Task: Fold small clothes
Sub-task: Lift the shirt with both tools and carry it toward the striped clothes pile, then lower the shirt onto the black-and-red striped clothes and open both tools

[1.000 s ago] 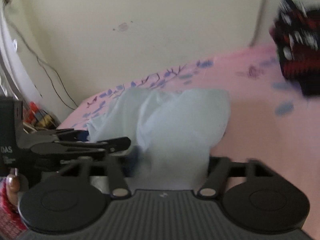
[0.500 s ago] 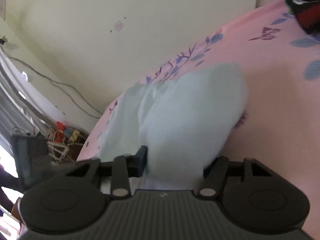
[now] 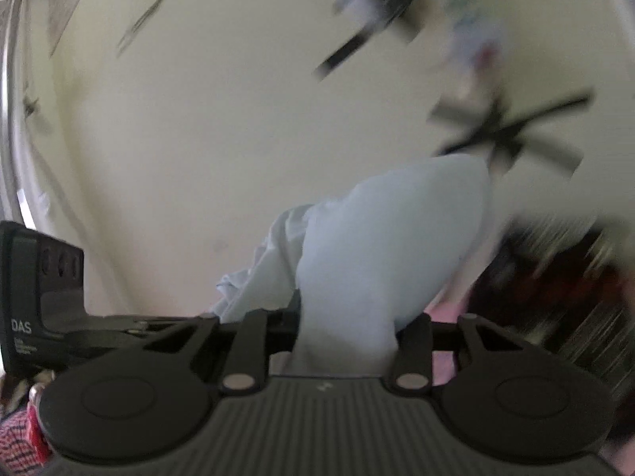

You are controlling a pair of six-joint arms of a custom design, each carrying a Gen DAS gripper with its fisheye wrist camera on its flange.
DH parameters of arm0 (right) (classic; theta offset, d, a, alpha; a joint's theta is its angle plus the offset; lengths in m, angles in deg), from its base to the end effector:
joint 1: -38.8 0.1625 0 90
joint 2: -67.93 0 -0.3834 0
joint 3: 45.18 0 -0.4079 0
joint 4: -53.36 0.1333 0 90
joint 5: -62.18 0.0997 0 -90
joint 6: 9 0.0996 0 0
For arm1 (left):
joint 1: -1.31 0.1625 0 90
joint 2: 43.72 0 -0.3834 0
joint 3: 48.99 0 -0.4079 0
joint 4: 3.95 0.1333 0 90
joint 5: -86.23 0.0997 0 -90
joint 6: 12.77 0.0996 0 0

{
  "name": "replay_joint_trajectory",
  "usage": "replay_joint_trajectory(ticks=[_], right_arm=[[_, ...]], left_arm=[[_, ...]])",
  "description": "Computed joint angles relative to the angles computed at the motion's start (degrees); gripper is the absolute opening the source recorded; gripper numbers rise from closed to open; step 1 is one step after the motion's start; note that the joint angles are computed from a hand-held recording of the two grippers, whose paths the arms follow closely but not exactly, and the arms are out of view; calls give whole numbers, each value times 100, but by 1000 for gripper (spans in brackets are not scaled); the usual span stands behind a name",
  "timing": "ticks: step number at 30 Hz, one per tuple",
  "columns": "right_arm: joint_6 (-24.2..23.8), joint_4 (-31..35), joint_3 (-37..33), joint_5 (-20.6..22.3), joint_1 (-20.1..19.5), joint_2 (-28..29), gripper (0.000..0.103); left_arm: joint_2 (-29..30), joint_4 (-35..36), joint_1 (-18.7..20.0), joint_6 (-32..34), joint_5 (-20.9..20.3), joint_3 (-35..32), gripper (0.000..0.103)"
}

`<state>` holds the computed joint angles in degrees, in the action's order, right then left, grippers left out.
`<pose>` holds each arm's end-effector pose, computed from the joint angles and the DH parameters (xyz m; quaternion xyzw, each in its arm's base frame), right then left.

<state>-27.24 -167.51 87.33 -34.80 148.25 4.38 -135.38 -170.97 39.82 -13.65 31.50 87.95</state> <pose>0.2646 -0.3853 0.1665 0.2469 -0.8202 0.5139 0.0468 -0.1969 -0.4005 0.2392 0.3169 0.8641 -0.3624 0.1465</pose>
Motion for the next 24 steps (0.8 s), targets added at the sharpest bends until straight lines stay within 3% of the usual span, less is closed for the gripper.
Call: replay_joint_trajectory(ticks=[4,6,7,8,9,10,13,15,16,20,24], right_arm=[[404,687,-479,253,-890,-268,41],[594,1190,-897,-219,-1168,-27,41],[705,1401,-1071,-324,-1371,133,32],[777,1373,-1131,-189,-1597,262,17],[751,1111,-1056,185,-1785,325,16],[717,864,-1005,367,-1863,379,16],[321,546,-931,82,-1669,484,21],[46,264,-852,-114,-1482,565,45],[-41,-167,-671,-194,-1376,617,62],[-544,-2236,-100,-1166,-825,1238,65],[33,-2937,530,-1307,-589,1725,70]], left_arm=[[1954,-605,615,-110,-287,-1219,43],[2695,-262,933,-432,-138,-1803,49],[3060,81,1120,-644,-31,-2119,54],[3267,184,1244,-760,-3,-2272,67],[3366,47,1292,-827,76,-2290,88],[3434,-171,1281,-768,227,-2252,92],[3369,-457,1167,-265,453,-2039,94],[3098,-417,1034,-270,604,-1754,93],[2924,-427,979,-283,622,-1570,93],[1934,-576,726,-305,875,-466,95],[1176,-1091,232,-228,1622,895,95]])
